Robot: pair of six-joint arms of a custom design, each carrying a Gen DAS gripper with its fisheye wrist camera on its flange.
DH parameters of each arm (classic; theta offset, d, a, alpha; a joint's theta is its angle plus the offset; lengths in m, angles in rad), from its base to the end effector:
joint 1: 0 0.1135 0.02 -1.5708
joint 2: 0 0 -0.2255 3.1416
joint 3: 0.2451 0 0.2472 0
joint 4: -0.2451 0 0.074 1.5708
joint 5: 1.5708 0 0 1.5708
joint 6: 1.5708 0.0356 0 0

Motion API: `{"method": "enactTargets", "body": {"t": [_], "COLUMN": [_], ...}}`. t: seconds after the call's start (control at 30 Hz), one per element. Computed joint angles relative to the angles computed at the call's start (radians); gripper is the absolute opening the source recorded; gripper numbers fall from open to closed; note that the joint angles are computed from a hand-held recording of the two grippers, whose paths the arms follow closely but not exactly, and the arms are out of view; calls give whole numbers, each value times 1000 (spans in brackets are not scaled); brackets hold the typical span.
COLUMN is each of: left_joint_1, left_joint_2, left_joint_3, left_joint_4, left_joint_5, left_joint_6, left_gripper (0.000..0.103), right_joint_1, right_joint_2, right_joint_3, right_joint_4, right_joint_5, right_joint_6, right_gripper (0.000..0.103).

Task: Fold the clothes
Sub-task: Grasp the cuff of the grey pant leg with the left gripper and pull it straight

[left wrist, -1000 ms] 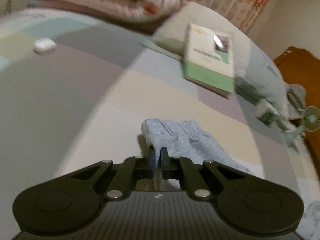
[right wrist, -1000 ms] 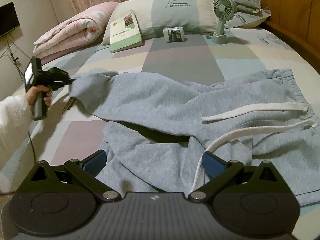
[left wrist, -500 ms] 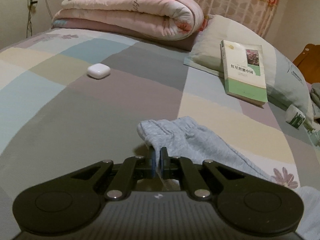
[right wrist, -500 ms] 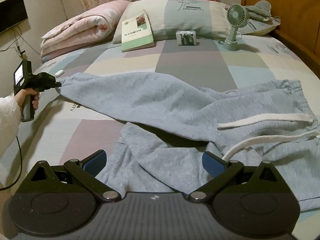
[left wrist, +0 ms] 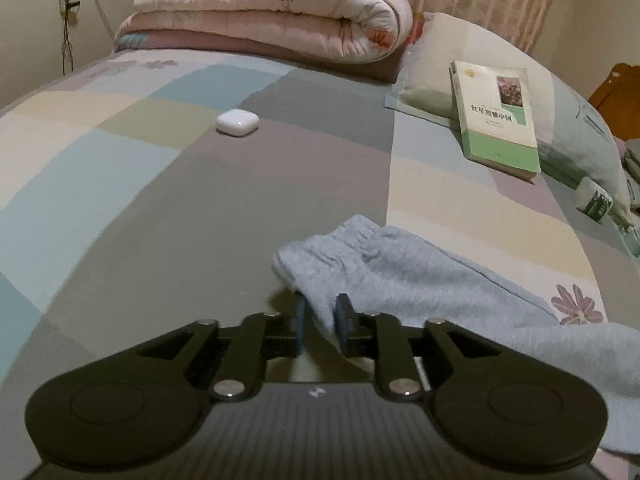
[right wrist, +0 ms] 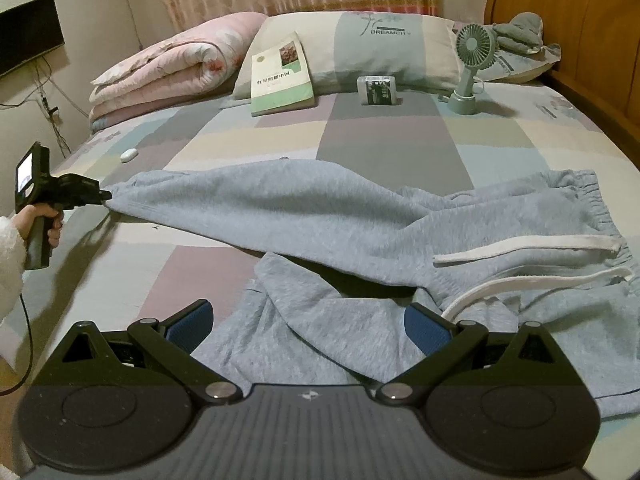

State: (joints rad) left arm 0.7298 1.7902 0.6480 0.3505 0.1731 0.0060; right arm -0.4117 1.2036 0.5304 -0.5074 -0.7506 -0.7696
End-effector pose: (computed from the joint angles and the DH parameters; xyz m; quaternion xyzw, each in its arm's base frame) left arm 0.2276 0.1954 0.0628 -0.2956 0.8735 0.0615 0.3818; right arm 0.1948 -0.0586 0.1288 -0.2324 0.8855 0.1982 0.3501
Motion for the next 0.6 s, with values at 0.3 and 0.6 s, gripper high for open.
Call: {"method": "enactTargets", "body": {"t": [0.3,0.6], "left_joint_1": [-11,-161], "left_joint_2": [-50,291], "left_joint_3": [65,446], "left_joint_4": [-83,-173], "left_joint_5": [-24,-73], "left_joint_6": [93,141], "left_gripper": [46,53], "right_joint_1": [8,49], "right_joint_2": [26,37], "right_joint_3": [6,7], "right_joint_4": [11,79], "right_joint_5": [-7,29], "right_joint_6": [1,49], "right_gripper": [103,103]}}
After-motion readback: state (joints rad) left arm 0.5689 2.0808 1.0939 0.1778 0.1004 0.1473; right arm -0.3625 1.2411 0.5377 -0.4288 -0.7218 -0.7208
